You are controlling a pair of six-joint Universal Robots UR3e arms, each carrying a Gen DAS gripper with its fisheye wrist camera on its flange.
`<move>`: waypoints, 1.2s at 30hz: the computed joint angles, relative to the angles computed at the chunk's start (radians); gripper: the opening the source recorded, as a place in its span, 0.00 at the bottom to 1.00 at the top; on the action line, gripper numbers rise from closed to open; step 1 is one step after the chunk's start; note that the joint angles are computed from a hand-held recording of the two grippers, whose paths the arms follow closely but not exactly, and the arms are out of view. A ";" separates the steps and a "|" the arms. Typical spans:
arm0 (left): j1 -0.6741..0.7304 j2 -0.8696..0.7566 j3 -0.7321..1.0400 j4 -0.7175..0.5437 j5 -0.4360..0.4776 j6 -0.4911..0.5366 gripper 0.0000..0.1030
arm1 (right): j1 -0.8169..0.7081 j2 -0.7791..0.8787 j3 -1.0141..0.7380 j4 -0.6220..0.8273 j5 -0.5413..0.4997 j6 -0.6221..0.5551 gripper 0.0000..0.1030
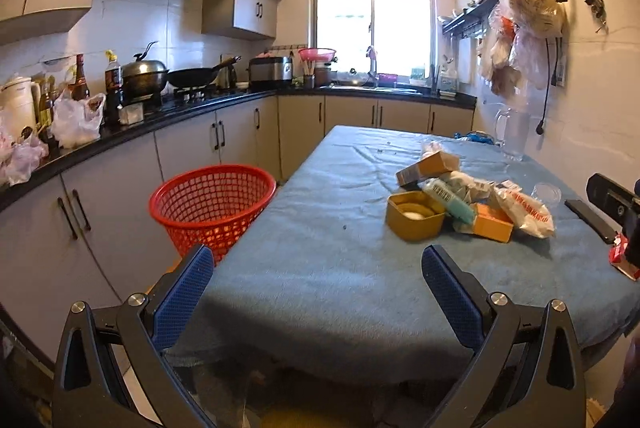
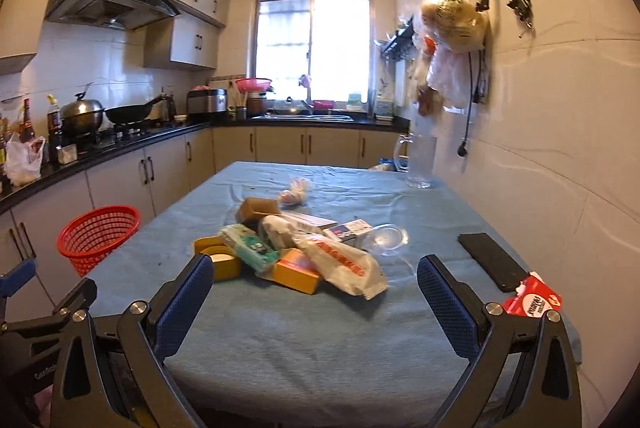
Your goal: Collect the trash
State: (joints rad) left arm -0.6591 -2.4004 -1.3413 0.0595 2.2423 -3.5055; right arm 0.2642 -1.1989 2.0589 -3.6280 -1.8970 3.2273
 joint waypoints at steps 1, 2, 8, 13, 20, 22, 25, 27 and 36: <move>-0.002 0.000 -0.007 0.004 0.002 -0.001 1.00 | 0.003 0.011 -0.001 -0.019 0.004 -0.011 1.00; -0.003 -0.001 -0.012 0.007 -0.001 0.002 1.00 | 0.000 0.018 0.004 -0.038 0.007 -0.012 1.00; -0.015 -0.020 0.010 0.002 0.011 0.023 1.00 | -0.010 0.031 0.031 -0.086 0.043 -0.007 1.00; -0.017 -0.024 0.014 -0.001 0.018 0.025 1.00 | -0.015 0.037 0.027 -0.067 0.053 -0.011 1.00; -0.012 -0.026 0.004 0.007 0.018 0.014 1.00 | -0.004 0.054 0.012 -0.055 0.035 -0.013 1.00; -0.008 -0.023 -0.003 0.009 0.011 0.009 1.00 | -0.009 0.054 0.011 -0.045 0.045 -0.014 1.00; -0.003 -0.023 -0.007 0.009 0.005 0.006 1.00 | -0.004 0.061 0.000 -0.028 0.036 -0.016 1.00; -0.003 -0.024 -0.007 0.010 0.003 0.008 1.00 | -0.008 0.060 -0.002 -0.020 0.045 -0.013 1.00; 0.000 -0.029 -0.011 0.016 -0.006 0.010 1.00 | -0.008 0.070 -0.024 0.025 0.052 -0.011 1.00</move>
State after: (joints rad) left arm -0.6595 -2.4292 -1.3528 0.0755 2.2366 -3.4956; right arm 0.2564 -1.1290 2.0350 -3.6034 -1.8453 3.2164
